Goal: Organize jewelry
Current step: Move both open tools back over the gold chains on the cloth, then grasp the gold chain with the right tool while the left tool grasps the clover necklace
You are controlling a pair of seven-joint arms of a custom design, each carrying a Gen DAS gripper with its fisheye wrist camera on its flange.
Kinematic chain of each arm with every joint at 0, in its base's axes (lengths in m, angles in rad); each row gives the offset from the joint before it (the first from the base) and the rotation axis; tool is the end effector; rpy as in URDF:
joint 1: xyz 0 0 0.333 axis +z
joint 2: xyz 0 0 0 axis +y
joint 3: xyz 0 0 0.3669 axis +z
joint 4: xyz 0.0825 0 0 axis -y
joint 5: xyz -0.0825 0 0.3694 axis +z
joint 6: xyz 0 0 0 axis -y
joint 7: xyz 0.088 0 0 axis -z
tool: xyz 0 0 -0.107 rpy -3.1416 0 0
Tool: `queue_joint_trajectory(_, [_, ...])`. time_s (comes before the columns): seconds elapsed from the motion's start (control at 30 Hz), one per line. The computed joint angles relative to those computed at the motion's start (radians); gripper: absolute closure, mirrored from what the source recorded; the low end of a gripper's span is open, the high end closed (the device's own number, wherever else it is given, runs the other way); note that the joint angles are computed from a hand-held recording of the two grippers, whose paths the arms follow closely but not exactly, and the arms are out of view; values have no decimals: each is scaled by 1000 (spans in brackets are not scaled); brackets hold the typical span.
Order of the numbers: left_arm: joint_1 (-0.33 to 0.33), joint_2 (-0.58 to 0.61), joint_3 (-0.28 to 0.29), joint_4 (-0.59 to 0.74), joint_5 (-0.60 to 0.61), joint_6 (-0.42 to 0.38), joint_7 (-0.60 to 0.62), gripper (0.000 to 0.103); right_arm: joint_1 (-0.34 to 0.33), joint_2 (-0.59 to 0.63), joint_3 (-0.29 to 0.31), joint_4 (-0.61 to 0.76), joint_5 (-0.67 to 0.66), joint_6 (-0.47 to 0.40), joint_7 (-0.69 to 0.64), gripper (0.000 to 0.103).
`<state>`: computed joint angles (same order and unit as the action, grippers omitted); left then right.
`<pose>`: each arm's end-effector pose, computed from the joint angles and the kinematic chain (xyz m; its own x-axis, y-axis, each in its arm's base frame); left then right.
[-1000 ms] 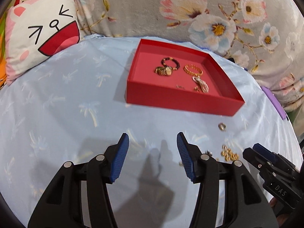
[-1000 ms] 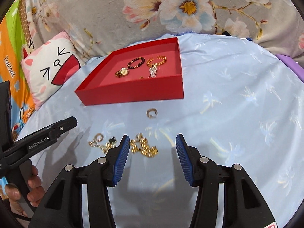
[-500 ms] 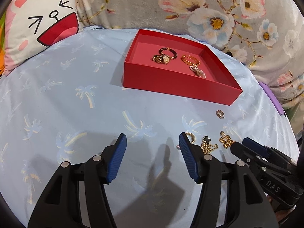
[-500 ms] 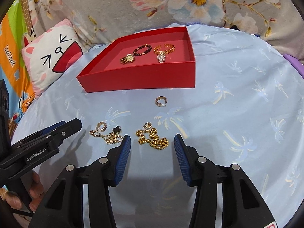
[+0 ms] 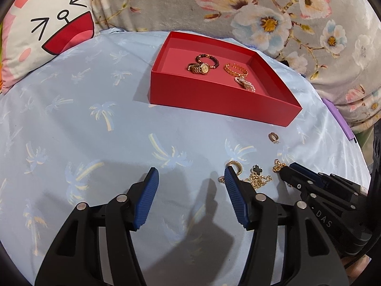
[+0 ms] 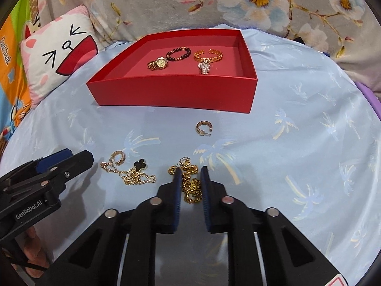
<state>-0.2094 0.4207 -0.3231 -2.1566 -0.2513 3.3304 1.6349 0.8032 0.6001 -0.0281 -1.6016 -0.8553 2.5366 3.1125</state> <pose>0.5624 -0.2778 0.3551 -0.3238 -0.9203 0.2197 -0.7448 0.1047 -0.6590 0.5183 0.5257 0.3626 -0.0926 -0.9931 -0.0724 -0.7739 0.1175 -0.6222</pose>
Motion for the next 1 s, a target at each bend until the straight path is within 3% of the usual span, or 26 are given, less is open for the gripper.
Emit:
queue_joint_trajectory(0.17, [19,1,-19,-1,7,-4,-1,48,2,-7,-3,-12,-6,6,12,93])
queue_joint_trajectory(0.3, [52,3,-58,-5,27,-5,9,48,18,-36,-21,-57,-47,17,96,100])
queue_joint_trajectory(0.43, [119,8,-135,-15,59,-12,24,46,13,-66,-12,-102,-79,16,163,100])
queue_joint_trajectory(0.53, [129,6,-153,-23,66,-11,25,45,6,-81,-3,-126,-99,17,203,100])
queue_joint_trajectory(0.83, [-19,2,-53,2,58,-36,40,45,-7,-120,11,-179,-168,29,309,100])
queue_joint_trajectory(0.9, [-100,3,20,19,37,-46,44,46,-14,-130,16,-196,-181,37,335,100])
queue_joint_trajectory(1.0, [-150,9,61,38,24,-56,49,51,-30,-141,25,-216,-193,64,363,100])
